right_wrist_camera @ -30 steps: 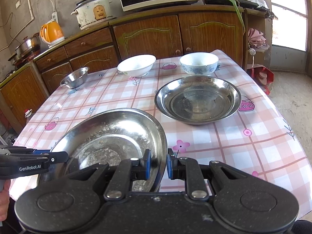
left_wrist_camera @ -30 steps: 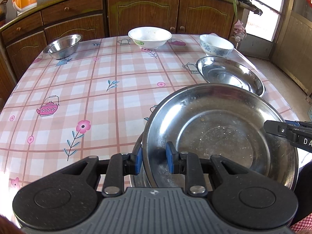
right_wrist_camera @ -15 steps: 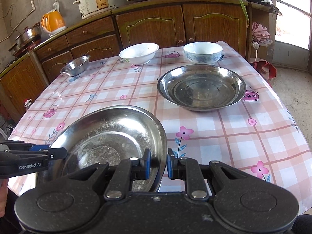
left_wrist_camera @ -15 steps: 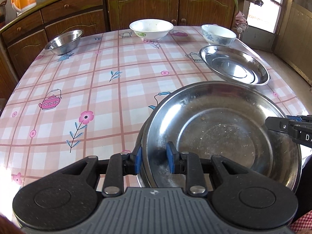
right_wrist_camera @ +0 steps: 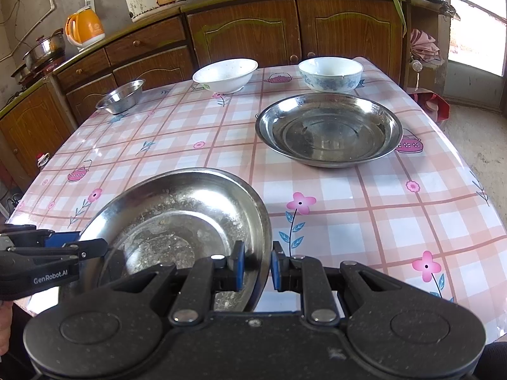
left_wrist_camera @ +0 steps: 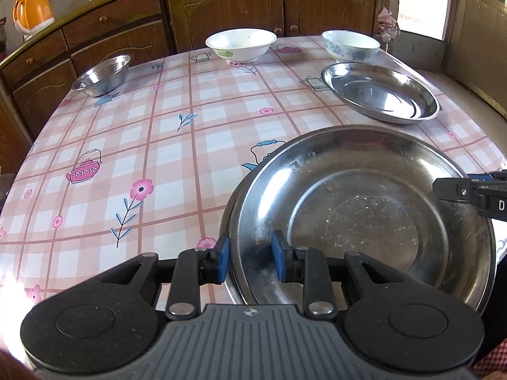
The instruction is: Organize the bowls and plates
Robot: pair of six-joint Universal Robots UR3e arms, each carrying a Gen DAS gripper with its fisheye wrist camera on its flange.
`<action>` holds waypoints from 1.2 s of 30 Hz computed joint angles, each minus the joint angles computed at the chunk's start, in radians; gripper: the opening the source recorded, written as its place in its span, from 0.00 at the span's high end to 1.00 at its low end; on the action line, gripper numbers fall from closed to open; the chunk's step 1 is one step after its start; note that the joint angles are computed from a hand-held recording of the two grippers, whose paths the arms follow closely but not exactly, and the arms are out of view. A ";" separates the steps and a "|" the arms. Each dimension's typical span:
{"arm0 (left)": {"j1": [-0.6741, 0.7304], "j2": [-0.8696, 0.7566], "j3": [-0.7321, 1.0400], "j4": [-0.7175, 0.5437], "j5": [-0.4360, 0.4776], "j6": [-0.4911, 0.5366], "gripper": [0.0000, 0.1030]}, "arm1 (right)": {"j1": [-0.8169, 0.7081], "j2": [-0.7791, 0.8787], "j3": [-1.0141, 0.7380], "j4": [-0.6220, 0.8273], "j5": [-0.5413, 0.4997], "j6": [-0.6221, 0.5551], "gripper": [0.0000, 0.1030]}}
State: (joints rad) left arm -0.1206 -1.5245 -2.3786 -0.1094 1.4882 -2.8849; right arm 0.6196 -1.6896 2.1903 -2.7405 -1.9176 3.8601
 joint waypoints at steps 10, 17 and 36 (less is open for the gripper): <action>-0.010 -0.030 -0.001 0.030 0.053 -0.009 0.71 | 0.012 0.043 -0.025 -0.015 0.009 -0.001 0.79; -0.007 -0.055 -0.003 0.054 0.058 -0.009 0.71 | 0.025 0.078 -0.058 -0.014 -0.006 -0.010 0.79; 0.025 -0.098 -0.044 0.157 0.016 -0.001 0.69 | 0.049 0.098 -0.108 0.068 -0.073 -0.035 0.57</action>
